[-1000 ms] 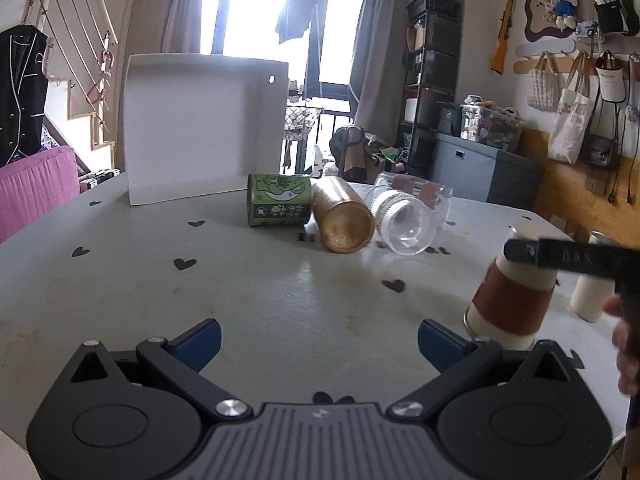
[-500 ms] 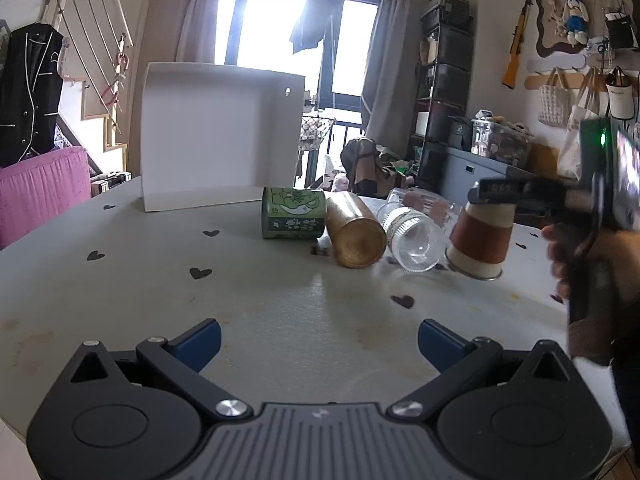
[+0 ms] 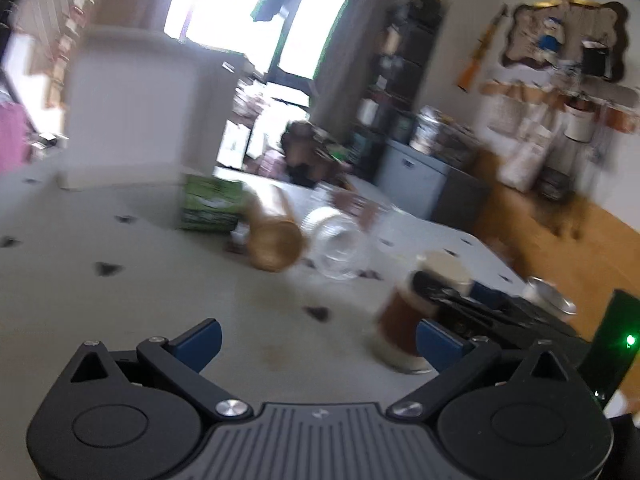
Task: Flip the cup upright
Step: 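Lift the cup with the right gripper and tilt it sideways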
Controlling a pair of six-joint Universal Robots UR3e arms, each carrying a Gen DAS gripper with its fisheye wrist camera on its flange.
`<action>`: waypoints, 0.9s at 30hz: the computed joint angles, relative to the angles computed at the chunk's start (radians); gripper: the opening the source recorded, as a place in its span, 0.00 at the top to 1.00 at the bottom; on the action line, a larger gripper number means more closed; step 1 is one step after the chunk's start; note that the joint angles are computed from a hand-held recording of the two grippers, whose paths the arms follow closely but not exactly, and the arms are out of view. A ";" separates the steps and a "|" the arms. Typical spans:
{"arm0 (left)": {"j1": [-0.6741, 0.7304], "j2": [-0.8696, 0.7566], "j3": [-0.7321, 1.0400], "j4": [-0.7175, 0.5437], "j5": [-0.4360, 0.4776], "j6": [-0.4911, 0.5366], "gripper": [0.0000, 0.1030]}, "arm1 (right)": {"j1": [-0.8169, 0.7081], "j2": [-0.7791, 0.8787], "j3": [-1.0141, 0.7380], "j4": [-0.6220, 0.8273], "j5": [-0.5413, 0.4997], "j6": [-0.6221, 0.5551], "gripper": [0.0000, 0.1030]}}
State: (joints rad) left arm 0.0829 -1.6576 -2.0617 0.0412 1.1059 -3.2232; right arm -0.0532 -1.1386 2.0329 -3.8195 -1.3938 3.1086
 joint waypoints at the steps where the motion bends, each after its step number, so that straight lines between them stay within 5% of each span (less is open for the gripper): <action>1: -0.033 -0.027 0.041 -0.031 0.045 0.024 0.04 | -0.011 -0.014 -0.015 0.049 0.026 0.031 0.41; 4: -0.141 -0.128 0.141 -0.072 0.206 0.084 0.08 | -0.063 -0.056 -0.032 0.156 0.106 0.116 0.41; 16: -0.265 -0.437 0.511 -0.146 0.231 0.063 0.08 | -0.081 -0.131 -0.104 0.306 0.134 0.110 0.41; 27: -0.264 -0.510 0.611 -0.218 0.264 0.036 0.08 | -0.168 -0.244 0.119 0.183 0.248 0.067 0.41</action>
State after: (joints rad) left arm -0.1808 -2.1674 -1.4511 -0.1765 1.3696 -3.1869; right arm -0.2217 -1.3830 2.1515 -3.6361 -1.1460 3.1758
